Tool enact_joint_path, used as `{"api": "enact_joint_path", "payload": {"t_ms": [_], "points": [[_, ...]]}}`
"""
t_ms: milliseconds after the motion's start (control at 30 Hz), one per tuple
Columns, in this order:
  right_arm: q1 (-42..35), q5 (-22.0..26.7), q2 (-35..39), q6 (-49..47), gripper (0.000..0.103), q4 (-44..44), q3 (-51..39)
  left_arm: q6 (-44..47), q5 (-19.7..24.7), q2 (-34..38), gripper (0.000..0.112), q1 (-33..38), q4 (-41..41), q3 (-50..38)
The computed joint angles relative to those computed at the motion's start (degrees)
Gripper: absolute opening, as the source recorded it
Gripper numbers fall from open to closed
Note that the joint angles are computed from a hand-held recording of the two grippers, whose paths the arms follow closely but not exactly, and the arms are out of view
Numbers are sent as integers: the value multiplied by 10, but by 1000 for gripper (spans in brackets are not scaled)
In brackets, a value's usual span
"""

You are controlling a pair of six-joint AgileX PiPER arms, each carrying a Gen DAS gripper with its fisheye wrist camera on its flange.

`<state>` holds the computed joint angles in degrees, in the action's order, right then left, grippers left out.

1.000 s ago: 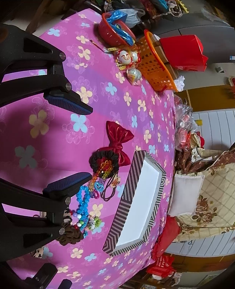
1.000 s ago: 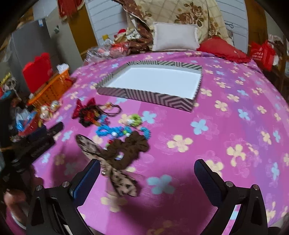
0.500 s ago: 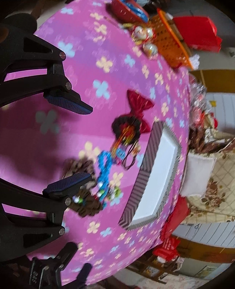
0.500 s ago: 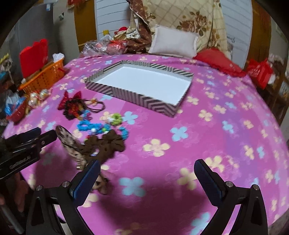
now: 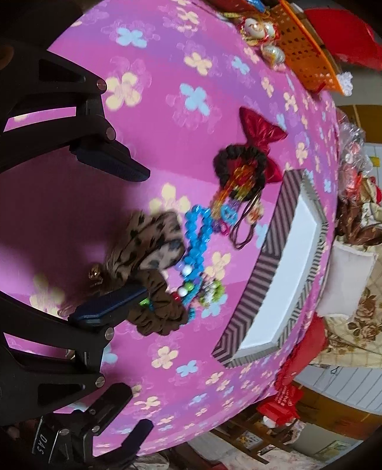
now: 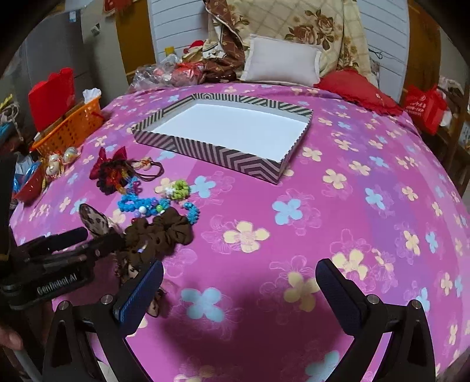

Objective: Organize jewelry
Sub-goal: 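Grasp the leopard-print bow with brown scrunchie using the left tool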

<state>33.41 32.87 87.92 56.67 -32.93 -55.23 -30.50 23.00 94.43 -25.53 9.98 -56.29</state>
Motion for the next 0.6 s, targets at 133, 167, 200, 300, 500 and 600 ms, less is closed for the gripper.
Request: {"api": "enact_joint_path", "payload": {"t_ms": [133,167,200,300,500,600], "points": [[-36,-28,-10,-26,103,41,16,-38,3,21,73,-19,41,-9],[-39,-29,-11,-26,103,41,18,-44,4,26,73,-22,46,-13],[-43,-32,-10,-24,103,41,20,-59,4,31,73,-25,59,-16],[-48,-40,-6,-21,103,34,23,-88,4,42,73,-33,88,-25],[-37,-48,20,-20,103,18,7,-115,-10,46,21,-42,142,-17],[-27,-55,40,-35,102,12,-12,-62,-25,30,15,-25,100,0]]}}
